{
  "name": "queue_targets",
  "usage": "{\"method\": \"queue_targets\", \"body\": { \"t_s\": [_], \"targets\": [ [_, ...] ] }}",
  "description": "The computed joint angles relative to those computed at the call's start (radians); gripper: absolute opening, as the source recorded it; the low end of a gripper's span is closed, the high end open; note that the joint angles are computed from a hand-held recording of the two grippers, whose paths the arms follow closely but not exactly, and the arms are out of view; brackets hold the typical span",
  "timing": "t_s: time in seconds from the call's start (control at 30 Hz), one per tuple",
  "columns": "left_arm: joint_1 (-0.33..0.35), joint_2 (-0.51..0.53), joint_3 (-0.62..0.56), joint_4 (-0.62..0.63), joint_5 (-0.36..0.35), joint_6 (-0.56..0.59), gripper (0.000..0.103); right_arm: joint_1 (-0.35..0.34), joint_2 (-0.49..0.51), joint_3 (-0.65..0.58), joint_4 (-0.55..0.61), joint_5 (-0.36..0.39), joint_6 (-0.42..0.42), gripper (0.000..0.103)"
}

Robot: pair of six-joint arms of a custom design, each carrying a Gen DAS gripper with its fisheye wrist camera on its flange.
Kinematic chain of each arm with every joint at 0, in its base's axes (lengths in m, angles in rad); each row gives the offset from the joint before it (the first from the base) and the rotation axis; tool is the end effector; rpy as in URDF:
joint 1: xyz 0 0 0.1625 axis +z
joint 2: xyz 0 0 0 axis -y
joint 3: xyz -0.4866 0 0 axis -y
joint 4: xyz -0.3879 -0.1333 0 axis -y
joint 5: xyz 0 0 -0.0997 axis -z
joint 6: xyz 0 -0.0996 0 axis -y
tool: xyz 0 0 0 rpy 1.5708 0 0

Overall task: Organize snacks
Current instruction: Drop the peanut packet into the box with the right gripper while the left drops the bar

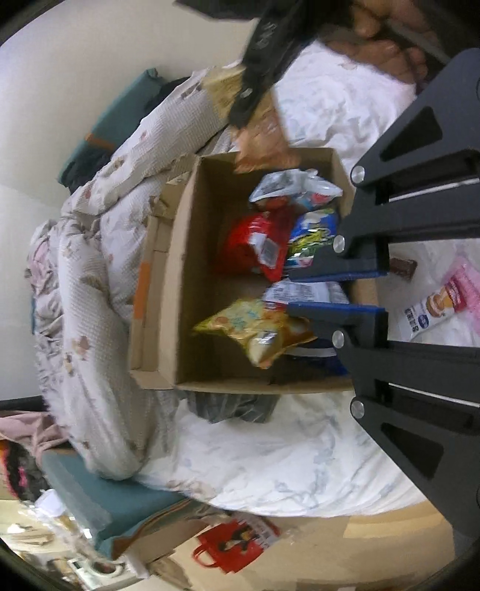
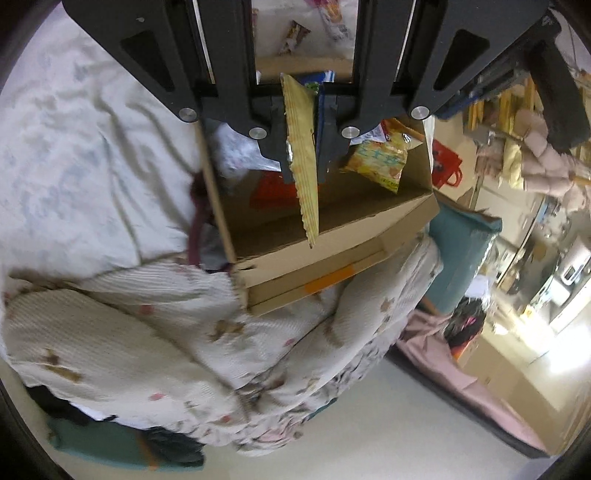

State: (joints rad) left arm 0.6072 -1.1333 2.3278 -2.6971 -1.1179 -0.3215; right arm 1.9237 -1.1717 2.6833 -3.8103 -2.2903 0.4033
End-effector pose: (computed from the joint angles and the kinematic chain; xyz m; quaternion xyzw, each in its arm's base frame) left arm -0.2621 -0.3975 0.1464 0.3146 0.9217 -0.1079 0.1995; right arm 0.1797 -0.2922 0.2340 -0.1473 -0.8712 0.4311 0.1827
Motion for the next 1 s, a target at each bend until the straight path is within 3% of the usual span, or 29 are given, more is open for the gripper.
{"method": "queue_targets", "body": {
  "t_s": [0.03, 0.1, 0.17, 0.2, 0.3, 0.37, 0.47, 0.53, 0.67, 0.7, 0.83, 0.9, 1.0],
  "targets": [
    [0.000, -0.007, 0.013, 0.014, 0.006, 0.003, 0.015, -0.022, 0.016, -0.001, -0.029, 0.035, -0.030, 0.010],
    [-0.007, -0.030, 0.065, 0.041, 0.036, 0.002, 0.053, -0.070, 0.042, 0.003, -0.080, 0.103, -0.069, 0.010],
    [-0.006, -0.048, 0.124, 0.047, 0.048, -0.035, 0.074, -0.135, 0.069, 0.013, -0.139, 0.203, -0.094, 0.010],
    [0.000, -0.048, 0.144, 0.050, 0.039, -0.056, 0.078, -0.164, 0.080, 0.010, -0.148, 0.239, -0.097, 0.010],
    [0.041, 0.003, 0.153, 0.145, -0.011, -0.187, 0.078, -0.200, 0.117, -0.009, -0.157, 0.270, -0.110, 0.013],
    [0.063, 0.047, 0.168, 0.121, -0.038, -0.267, 0.077, -0.223, 0.144, -0.011, -0.193, 0.306, -0.117, 0.014],
    [0.062, 0.125, 0.178, 0.095, -0.044, -0.303, 0.077, -0.228, 0.159, -0.015, -0.196, 0.313, -0.139, 0.014],
    [0.052, 0.167, 0.179, 0.105, -0.029, -0.320, 0.076, -0.216, 0.141, -0.025, -0.130, 0.284, -0.143, 0.014],
    [0.032, 0.205, 0.189, 0.098, 0.019, -0.339, 0.043, -0.179, 0.109, -0.021, -0.062, 0.196, -0.150, 0.015],
    [0.027, 0.205, 0.193, 0.089, 0.030, -0.335, 0.030, -0.175, 0.100, -0.018, -0.046, 0.184, -0.148, 0.018],
    [0.014, 0.155, 0.200, 0.101, 0.039, -0.314, 0.029, -0.168, 0.058, 0.002, 0.038, 0.155, -0.117, 0.037],
    [-0.011, 0.109, 0.206, 0.120, 0.044, -0.311, 0.029, -0.164, 0.044, 0.019, 0.030, 0.165, -0.107, 0.067],
    [-0.084, -0.005, 0.217, 0.157, 0.025, -0.291, 0.029, -0.129, 0.025, 0.028, 0.036, 0.126, -0.089, 0.074]
  ]
}}
